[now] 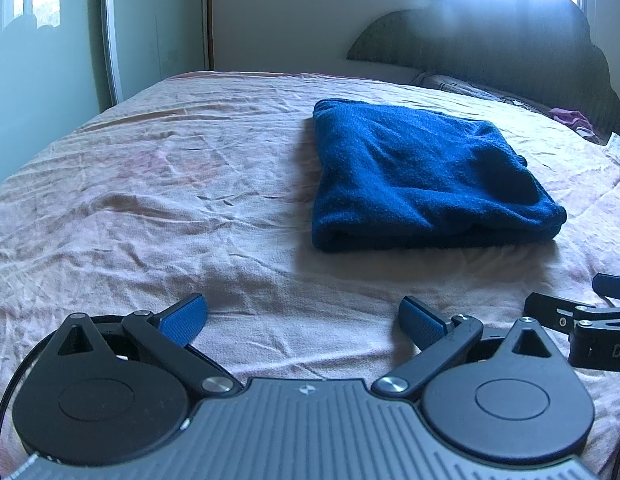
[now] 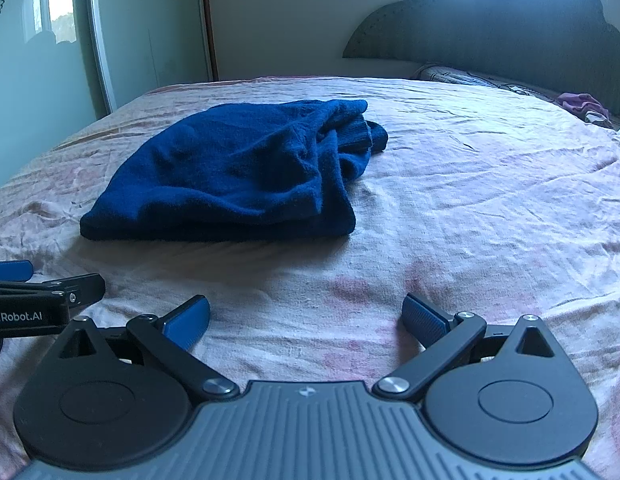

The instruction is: Fold small clothes

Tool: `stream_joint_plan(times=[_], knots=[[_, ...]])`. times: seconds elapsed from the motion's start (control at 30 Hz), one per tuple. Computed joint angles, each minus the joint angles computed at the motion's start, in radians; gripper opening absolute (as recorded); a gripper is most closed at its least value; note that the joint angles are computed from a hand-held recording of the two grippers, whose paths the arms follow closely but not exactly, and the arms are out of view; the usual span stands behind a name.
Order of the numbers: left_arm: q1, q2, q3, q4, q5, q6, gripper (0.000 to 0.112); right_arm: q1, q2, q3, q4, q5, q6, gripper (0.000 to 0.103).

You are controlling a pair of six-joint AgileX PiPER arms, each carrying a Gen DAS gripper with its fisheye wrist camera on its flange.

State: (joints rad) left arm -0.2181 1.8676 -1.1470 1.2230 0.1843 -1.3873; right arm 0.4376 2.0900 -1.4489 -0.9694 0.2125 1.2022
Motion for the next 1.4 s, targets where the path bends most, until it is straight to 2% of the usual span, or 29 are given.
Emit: stream_joint_plan(times=[0.5,1.4], knots=[[0.0,0.0,0.0,0.001,0.0,-0.001,0.103,-0.004,-0.006,0.012,-0.036,-0.015,0.046,0.103],[0.001,0.001,-0.002,-0.005,-0.004,0.002,0.103,-0.002,-0.004,0.007,-0.021,-0.005,0.026,0.103]])
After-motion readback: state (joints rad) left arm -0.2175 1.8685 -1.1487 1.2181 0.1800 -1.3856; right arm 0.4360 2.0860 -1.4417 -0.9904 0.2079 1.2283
